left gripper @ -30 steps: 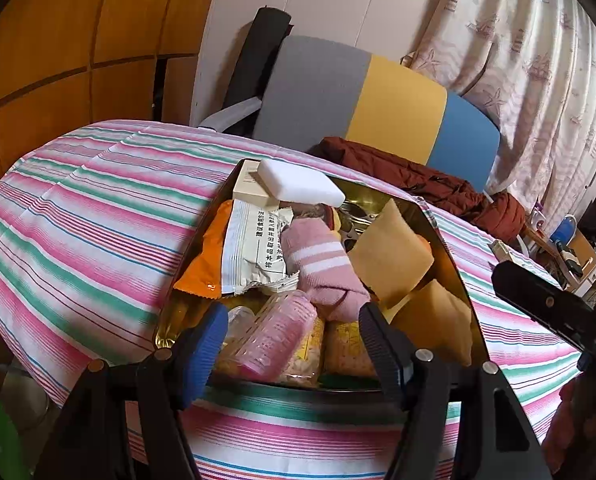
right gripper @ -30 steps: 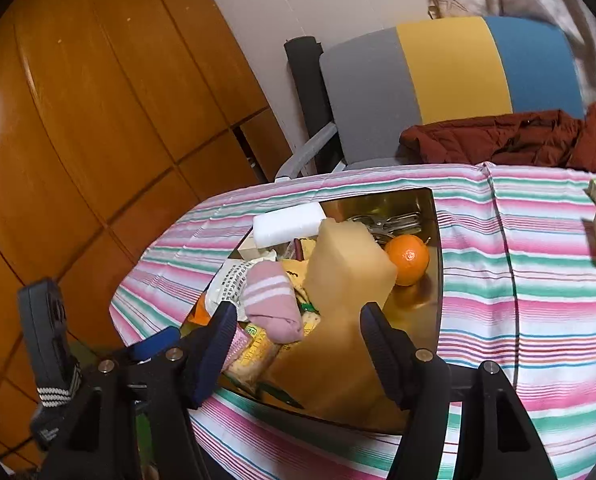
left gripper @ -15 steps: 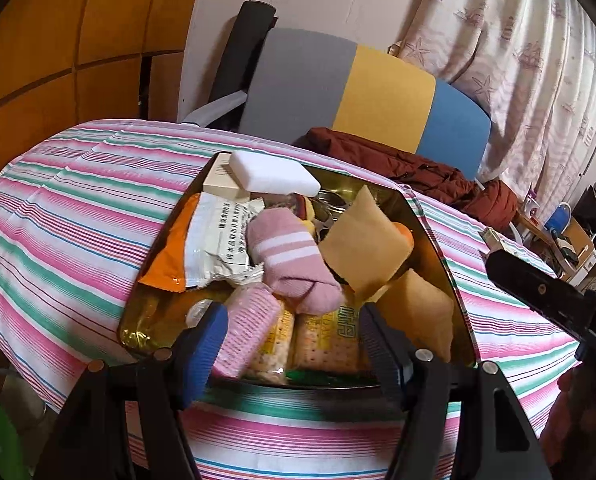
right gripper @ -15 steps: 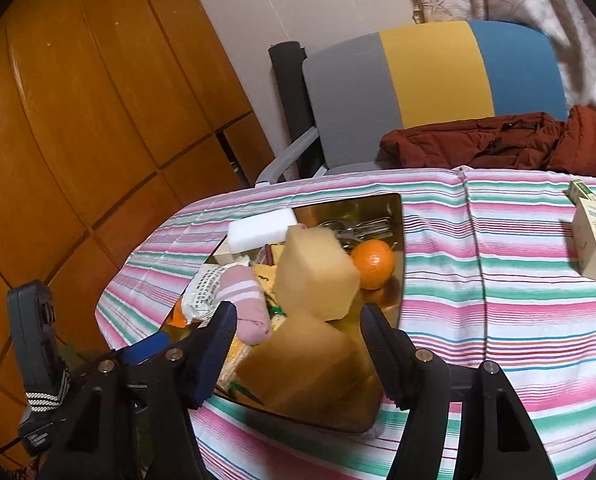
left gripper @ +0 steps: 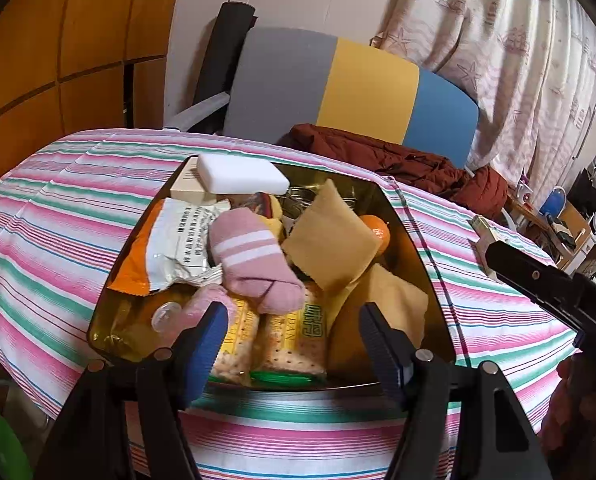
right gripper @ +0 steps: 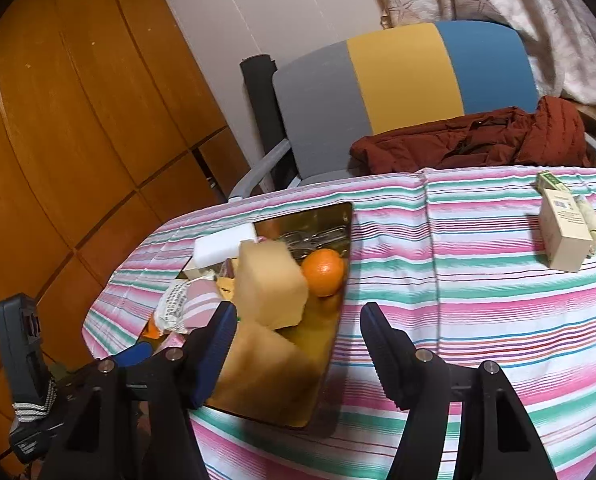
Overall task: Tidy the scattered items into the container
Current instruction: 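Move both open tools to the cream box and cream sock, then grasp the cream box with the left tool while the right tool grasps the cream sock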
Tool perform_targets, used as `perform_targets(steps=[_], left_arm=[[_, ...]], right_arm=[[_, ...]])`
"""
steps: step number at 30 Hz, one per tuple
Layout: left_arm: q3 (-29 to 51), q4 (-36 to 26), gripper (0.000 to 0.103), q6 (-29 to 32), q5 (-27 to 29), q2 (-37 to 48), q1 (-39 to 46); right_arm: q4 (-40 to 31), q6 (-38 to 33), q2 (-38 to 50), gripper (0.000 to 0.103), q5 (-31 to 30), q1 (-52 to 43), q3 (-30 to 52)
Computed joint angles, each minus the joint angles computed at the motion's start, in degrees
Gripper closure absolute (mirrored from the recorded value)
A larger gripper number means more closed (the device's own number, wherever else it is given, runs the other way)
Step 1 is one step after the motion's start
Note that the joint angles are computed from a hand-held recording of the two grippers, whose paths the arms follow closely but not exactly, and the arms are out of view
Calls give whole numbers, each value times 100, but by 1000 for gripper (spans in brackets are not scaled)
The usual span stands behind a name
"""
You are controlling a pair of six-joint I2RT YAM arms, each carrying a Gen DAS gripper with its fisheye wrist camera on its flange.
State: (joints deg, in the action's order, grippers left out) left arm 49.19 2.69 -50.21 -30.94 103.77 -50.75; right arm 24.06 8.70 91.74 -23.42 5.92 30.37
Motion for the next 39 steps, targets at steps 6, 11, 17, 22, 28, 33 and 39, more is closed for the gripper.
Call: perform_targets(steps=[6,11,17,22,28,33,39], left_arm=[[520,-173,34,195,69,202,-97],[1322,-282,34,592,235,628,-268],[2852,-679,34,1146,616,1578,-468],[4411,-1271,34,1590,1044,2573,-575],[6456,-2404,34,1861,1780,3886,-560],[7534,-3044,34,1787,1874,4572,-569],[9050,-3935,34,1855,1673,5363,-507]], right_arm=[[35,-178,71,37,-148,-543,-37],[17,-547,340,37,-251,-1442,32],[-144,-812,1097,37,-422,-2774,522],[-320,-859,1802,37,-589,-3619,1119],[-429,-443,2778,41,-813,-4007,2226],[-838,-199,3461,45,-354,-3807,3614],[-2303,-282,4461,45,-360,-3558,5577]])
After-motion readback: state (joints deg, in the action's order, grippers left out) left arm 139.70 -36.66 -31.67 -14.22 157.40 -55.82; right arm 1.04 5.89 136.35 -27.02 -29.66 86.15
